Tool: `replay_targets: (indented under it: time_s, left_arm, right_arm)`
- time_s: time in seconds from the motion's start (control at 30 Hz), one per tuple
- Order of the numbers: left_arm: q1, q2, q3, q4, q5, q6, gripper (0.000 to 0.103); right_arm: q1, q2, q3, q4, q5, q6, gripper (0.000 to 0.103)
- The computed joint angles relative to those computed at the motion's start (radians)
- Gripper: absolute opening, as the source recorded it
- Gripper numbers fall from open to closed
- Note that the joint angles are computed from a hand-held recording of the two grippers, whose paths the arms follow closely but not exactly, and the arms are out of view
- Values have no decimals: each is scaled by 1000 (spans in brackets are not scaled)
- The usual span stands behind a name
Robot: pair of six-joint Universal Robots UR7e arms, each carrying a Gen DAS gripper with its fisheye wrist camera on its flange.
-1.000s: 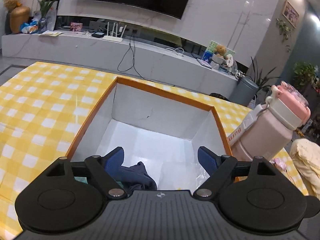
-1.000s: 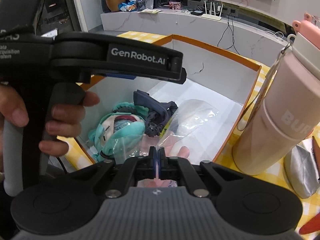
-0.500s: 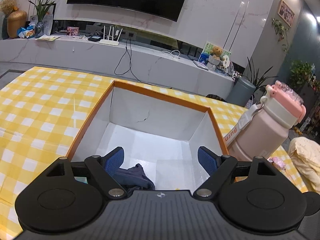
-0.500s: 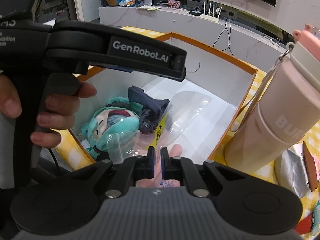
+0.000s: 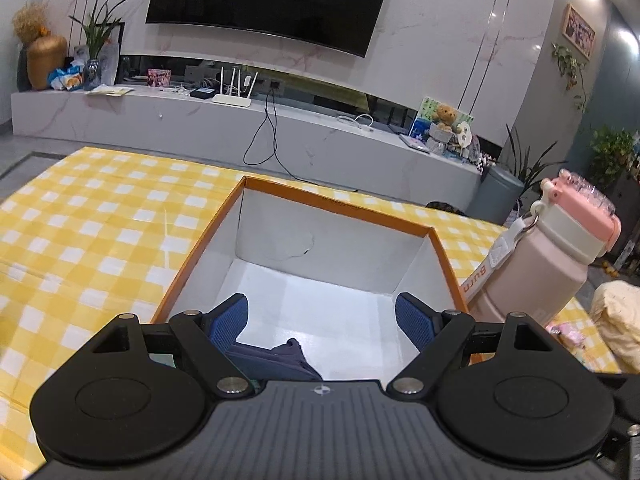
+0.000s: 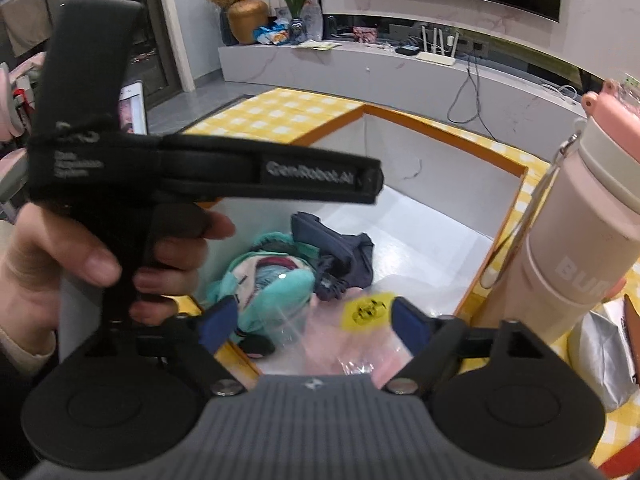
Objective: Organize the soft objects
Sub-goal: 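Move both tools away from the box back over the table items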
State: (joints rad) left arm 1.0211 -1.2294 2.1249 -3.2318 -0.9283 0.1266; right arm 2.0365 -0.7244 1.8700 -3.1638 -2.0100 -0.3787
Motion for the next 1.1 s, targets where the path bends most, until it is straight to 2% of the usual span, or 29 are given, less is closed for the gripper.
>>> replay_targets:
  time_s: [0.2,0.43,0.67,0.73,0.83,0.93,1.03,1.1]
  left_arm:
    - [13,-11,-15,67,4,-57,98]
    - [-3,-15,8,-18,36,-25,98]
    - [-71,-23,41,-100,99,15,98]
    - [-107,-31,36,-10,192,-48,98]
    - [-139,-49,19,199,290,-252,98]
    - [-156,-74,25,316,276,-357,98]
    - [-189,-101,48,398,265,-376,98]
    - [-227,-105,79,394,280,-365,98]
  right_arm:
    - [14,-4,5,-9,8,-28,98]
    - [20,-44,46,-70,45,-68,100]
    - [18,-123,114,-167,111,-72,100]
    - [17,-143,133,-190,120,-75,100]
    - [15,-165,154,-222,118,-73,100]
    - [10,-195,173,-247,105,-68,100]
    - [1,-231,205,-283,81,-87,100]
    - [-9,-255,227,-315,64,-96,100]
